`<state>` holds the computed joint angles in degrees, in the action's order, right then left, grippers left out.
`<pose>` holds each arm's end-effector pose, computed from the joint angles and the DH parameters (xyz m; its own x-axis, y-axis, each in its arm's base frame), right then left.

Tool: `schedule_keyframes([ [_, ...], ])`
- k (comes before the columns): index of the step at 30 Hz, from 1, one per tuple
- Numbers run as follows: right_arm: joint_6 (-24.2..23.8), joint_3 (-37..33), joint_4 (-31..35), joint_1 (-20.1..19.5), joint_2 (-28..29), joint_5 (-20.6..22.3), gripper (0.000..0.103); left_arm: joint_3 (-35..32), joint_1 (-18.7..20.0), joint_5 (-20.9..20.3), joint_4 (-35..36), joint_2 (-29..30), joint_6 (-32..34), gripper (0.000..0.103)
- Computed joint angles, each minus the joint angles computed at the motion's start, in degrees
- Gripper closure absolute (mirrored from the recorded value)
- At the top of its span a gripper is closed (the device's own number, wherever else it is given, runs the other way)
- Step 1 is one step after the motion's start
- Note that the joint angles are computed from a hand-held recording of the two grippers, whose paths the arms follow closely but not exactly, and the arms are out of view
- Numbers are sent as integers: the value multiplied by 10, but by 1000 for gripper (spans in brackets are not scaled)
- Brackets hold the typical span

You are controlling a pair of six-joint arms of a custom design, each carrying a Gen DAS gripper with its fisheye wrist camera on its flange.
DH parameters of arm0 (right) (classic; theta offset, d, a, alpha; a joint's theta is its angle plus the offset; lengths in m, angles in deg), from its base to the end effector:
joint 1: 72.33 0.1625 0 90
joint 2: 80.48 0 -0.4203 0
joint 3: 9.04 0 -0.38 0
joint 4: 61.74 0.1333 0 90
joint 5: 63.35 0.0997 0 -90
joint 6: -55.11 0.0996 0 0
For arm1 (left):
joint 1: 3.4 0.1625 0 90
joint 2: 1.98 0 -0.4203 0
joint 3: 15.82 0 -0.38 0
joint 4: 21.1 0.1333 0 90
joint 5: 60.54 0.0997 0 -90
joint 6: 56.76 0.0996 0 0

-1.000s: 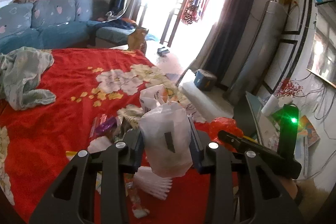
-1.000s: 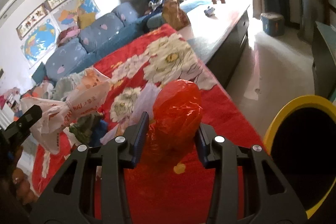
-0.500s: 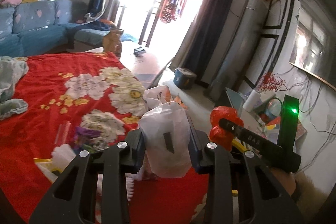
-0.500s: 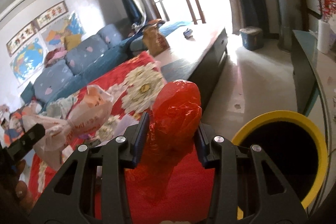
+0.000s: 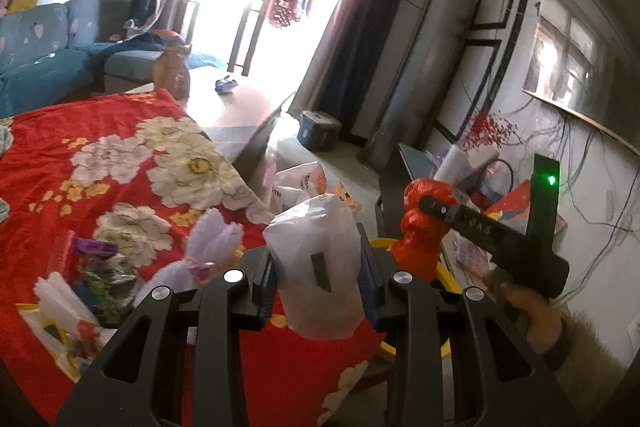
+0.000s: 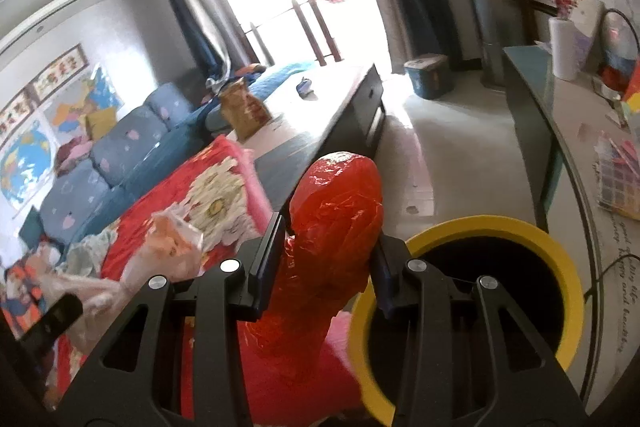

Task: Collect trash
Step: 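Carry both bags over the yellow bin and open both tools to drop them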

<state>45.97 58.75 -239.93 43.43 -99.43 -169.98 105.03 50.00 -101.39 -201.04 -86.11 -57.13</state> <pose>0.4356 -0.6617 0.0023 -0.8765 -0.3604 0.3192 -0.4814 0.6474 -0.5909 -0.1064 -0.4933 0.3942 -0.8886 -0.0995 -0.4477 0.3513 0.4800 -0.8038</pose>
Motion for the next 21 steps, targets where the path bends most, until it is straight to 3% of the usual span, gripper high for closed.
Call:
schedule_keyframes([
  [12,6,8,-29,-25,-8,-67,70,-18,15,-51,21,57,-1,71],
  [21,12,25,-15,-48,-20,-93,70,-42,31,-88,41,107,1,71],
])
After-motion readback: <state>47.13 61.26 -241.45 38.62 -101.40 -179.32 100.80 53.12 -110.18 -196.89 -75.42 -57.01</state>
